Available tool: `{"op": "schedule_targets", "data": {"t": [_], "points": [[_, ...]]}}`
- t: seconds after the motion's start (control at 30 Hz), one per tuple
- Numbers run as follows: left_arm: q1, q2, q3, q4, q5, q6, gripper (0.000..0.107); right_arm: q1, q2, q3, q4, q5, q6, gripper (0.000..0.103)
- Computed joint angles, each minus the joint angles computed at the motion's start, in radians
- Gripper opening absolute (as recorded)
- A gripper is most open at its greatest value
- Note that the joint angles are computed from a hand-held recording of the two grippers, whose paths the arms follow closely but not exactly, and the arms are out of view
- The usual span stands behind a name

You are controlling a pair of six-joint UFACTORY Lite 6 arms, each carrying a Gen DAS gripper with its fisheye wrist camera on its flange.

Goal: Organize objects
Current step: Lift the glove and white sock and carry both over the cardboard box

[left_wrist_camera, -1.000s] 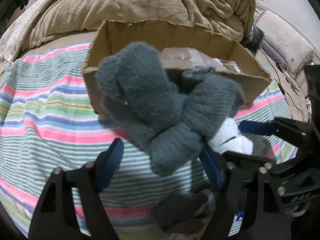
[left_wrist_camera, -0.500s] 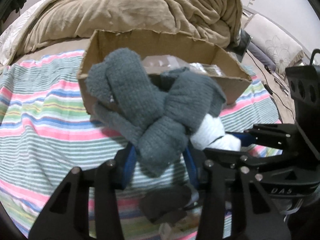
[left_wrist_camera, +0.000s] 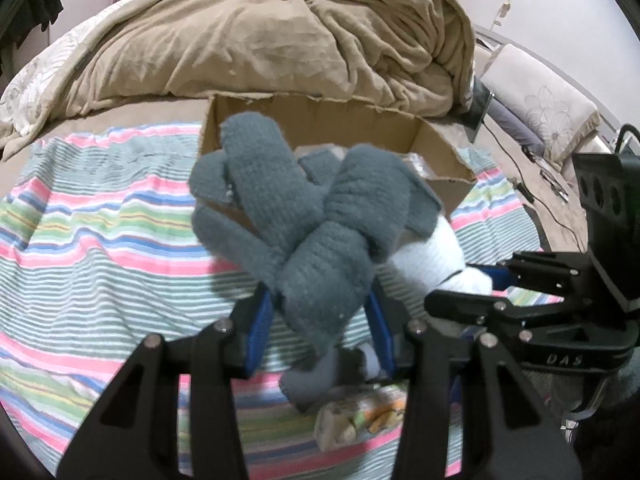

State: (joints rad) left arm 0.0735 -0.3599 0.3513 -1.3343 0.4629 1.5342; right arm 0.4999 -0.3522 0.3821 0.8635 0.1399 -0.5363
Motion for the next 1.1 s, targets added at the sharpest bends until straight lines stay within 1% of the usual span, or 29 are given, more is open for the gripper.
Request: {"op": "schedule_targets", "data": {"t": [0.1, 0.17, 0.23, 0.33, 0.5, 0.73, 0.8, 0.87, 0.9, 0.93, 0.97, 1.03, 1.1], "points": [[0.028, -0.055, -0.007, 0.059, 0.03, -0.054, 0.044, -0.012, -0.065, -0.018, -0.189, 0.025, 0.185, 0.037], [0.043, -0.083, -0.01, 0.081, 0.044, -0.077, 0.043, -0.017, -0.096, -0.021, -0.26, 0.04, 0.255, 0.037], [0.059, -0.107, -0.006, 0.107, 0.059, -0.107, 0.043, -0.013, -0.091, -0.007, -0.28, 0.039, 0.28, 0.037], [0.087, -0.144, 0.005, 0.143, 0.088, -0.142, 0.043, -0.021, -0.134, -0.01, -0.325, 0.059, 0.326, 0.037], [0.116, -0.165, 0.035, 0.156, 0.113, -0.157, 0.042, -0.025, -0.188, 0.004, -0.454, 0.087, 0.455, 0.037], [0.047, -0.072, 0.092, 0.135, 0.042, -0.137, 0.041, -0.049, -0.195, 0.038, -0.448, 0.105, 0.434, 0.037], [0.003, -0.025, 0.114, 0.182, 0.013, -0.176, 0.044, -0.055, -0.191, 0.045, -0.419, 0.106, 0.4, 0.037], [-0.047, 0.005, 0.111, 0.229, -0.051, -0.228, 0.046, -0.057, -0.181, 0.048, -0.387, 0.104, 0.368, 0.037], [-0.057, 0.022, 0.11, 0.234, -0.068, -0.235, 0.051, -0.063, -0.175, 0.048, -0.359, 0.103, 0.336, 0.037], [-0.052, 0.046, 0.11, 0.226, -0.063, -0.225, 0.056, -0.063, -0.166, 0.046, -0.346, 0.1, 0.322, 0.037], [-0.035, 0.067, 0.107, 0.202, -0.047, -0.199, 0.058, -0.062, -0.161, 0.045, -0.337, 0.098, 0.315, 0.037], [0.002, 0.11, 0.1, 0.128, -0.015, -0.113, 0.059, -0.058, -0.15, 0.045, -0.335, 0.097, 0.317, 0.037], [0.0, 0.157, 0.098, 0.046, -0.037, -0.02, 0.059, -0.052, -0.139, 0.045, -0.349, 0.091, 0.335, 0.037]]}}
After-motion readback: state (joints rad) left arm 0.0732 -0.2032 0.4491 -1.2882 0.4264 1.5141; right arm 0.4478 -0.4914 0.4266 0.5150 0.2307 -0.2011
